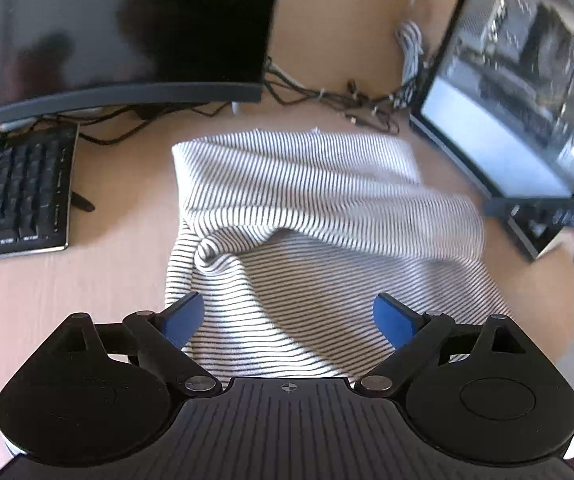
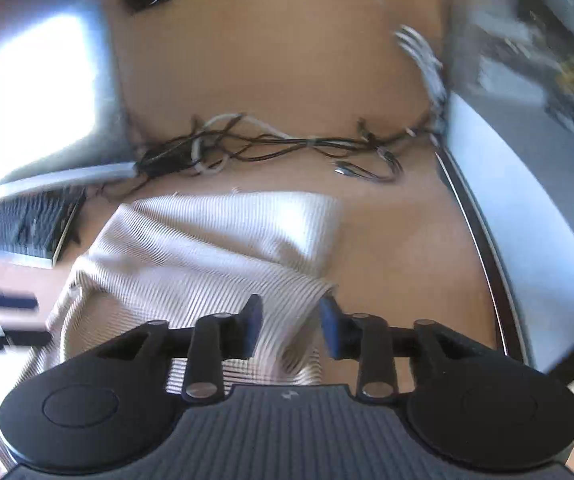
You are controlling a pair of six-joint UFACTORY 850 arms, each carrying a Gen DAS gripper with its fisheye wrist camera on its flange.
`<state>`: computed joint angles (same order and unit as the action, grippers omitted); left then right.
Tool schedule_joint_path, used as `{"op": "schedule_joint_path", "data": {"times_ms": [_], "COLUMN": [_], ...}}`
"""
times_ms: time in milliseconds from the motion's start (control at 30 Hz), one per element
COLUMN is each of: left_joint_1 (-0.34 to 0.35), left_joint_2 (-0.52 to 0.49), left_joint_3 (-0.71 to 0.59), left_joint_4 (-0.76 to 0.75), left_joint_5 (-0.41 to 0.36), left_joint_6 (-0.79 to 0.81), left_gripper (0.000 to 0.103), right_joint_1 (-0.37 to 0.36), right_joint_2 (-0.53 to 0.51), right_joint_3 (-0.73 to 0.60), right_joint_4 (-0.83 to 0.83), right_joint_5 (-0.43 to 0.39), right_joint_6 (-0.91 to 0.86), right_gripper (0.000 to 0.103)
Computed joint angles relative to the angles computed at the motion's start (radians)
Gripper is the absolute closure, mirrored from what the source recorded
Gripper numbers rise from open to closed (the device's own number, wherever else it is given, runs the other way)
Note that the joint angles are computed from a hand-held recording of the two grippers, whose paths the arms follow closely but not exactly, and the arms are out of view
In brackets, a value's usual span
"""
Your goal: Fold clothes
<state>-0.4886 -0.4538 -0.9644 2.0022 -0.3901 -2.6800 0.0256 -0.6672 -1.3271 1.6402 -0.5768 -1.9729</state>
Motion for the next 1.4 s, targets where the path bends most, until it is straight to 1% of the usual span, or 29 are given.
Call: {"op": "schedule_joint_path", "data": {"times_ms": [33,67,100,133,200,233,267,300,333,367,400,433,467,500,567,600,700,800,900,967,1033,1133,1200,1233,1267,1300,1333,1367,1400], "left_joint_1": [-0.001,0.0,-0.001,-0.002,-0.003,-0.003,-0.002,-0.001,0.001,0.004,0.008,0.012,0.017,0.022,0.031,0.035,0.044,0.05,0.058,0.058,0.057,0.057,0.057,0.058,0.059,0.06,0.061,0.062,0.064], "left_joint_2": [-0.006,-0.008,-0.012,-0.018,-0.023,-0.026,-0.027,-0.028,-0.028,-0.027,-0.027,-0.029,-0.035,-0.043,-0.057,-0.065,-0.083,-0.089,-0.078,-0.07,-0.066,-0.072,-0.08,-0.083,-0.087,-0.091,-0.096,-0.1,-0.105], "left_joint_3": [-0.007,-0.009,-0.013,-0.02,-0.029,-0.033,-0.036,-0.039,-0.039,-0.036,-0.034,-0.035,-0.041,-0.049,-0.063,-0.072,-0.093,-0.102,-0.096,-0.096,-0.103,-0.124,-0.138,-0.146,-0.152,-0.158,-0.163,-0.166,-0.169], "left_joint_4": [-0.028,-0.046,-0.065,-0.085,-0.105,-0.107,-0.105,-0.099,-0.092,-0.079,-0.063,-0.05,-0.044,-0.046,-0.037,-0.041,-0.096,-0.17,-0.178,-0.169,-0.159,-0.156,-0.162,-0.165,-0.164,-0.155,-0.147,-0.136,-0.12], "left_joint_5": [-0.003,-0.006,-0.01,-0.015,-0.023,-0.026,-0.026,-0.025,-0.024,-0.023,-0.023,-0.021,-0.017,-0.015,-0.015,-0.016,-0.018,-0.026,-0.025,-0.03,-0.035,-0.031,-0.023,-0.019,-0.014,-0.007,-0.002,0.003,0.011], "left_joint_6": [0.034,0.055,0.076,0.098,0.122,0.125,0.124,0.118,0.111,0.098,0.082,0.068,0.062,0.062,0.055,0.06,0.117,0.191,0.187,0.181,0.186,0.219,0.248,0.263,0.269,0.267,0.263,0.256,0.245], "left_gripper": [0.008,0.008,0.007,0.007,0.007,0.007,0.006,0.005,0.004,0.004,0.004,0.003,0.003,0.003,0.003,0.003,0.003,0.003,0.002,0.002,0.001,0.0,0.0,0.0,0.0,0.0,0.0,0.0,0.0], "right_joint_1": [-0.012,-0.024,-0.026,-0.027,-0.008,0.005,0.009,0.014,0.015,0.016,0.018,0.023,0.026,0.032,0.048,0.055,0.069,0.074,0.073,0.079,0.084,0.081,0.067,0.061,0.056,0.05,0.044,0.036,0.029], "right_joint_2": [-0.008,-0.016,-0.024,-0.032,-0.059,-0.071,-0.09,-0.11,-0.125,-0.14,-0.14,-0.139,-0.13,-0.121,-0.105,-0.101,-0.113,-0.148,-0.207,-0.24,-0.254,-0.247,-0.231,-0.213,-0.196,-0.179,-0.162,-0.148,-0.135], "right_joint_3": [-0.011,-0.022,-0.044,-0.067,-0.114,-0.125,-0.144,-0.165,-0.178,-0.19,-0.191,-0.198,-0.194,-0.198,-0.23,-0.248,-0.322,-0.381,-0.424,-0.426,-0.395,-0.337,-0.308,-0.282,-0.258,-0.234,-0.211,-0.189,-0.168], "right_joint_4": [-0.006,-0.011,-0.021,-0.031,-0.069,-0.096,-0.165,-0.235,-0.298,-0.347,-0.377,-0.379,-0.346,-0.294,-0.189,-0.133,0.007,0.047,-0.047,-0.146,-0.222,-0.217,-0.163,-0.109,-0.058,-0.011,0.031,0.049,0.063], "right_joint_5": [-0.019,-0.037,-0.049,-0.062,-0.04,-0.02,-0.019,-0.021,-0.039,-0.059,-0.079,-0.11,-0.13,-0.149,-0.17,-0.179,-0.186,-0.155,-0.099,-0.026,0.045,0.103,0.11,0.097,0.083,0.068,0.051,0.013,-0.025], "right_joint_6": [0.043,0.086,0.122,0.157,0.219,0.253,0.329,0.405,0.472,0.524,0.535,0.503,0.438,0.366,0.249,0.191,0.073,0.037,0.148,0.239,0.313,0.297,0.248,0.205,0.166,0.131,0.1,0.092,0.087], "right_gripper": [0.058,0.051,0.049,0.048,0.042,0.042,0.042,0.043,0.048,0.07,0.085,0.085,0.088,0.091,0.093,0.099,0.1,0.099,0.099,0.099,0.097,0.094,0.084,0.081,0.075,0.066,0.06,0.046,0.038]}}
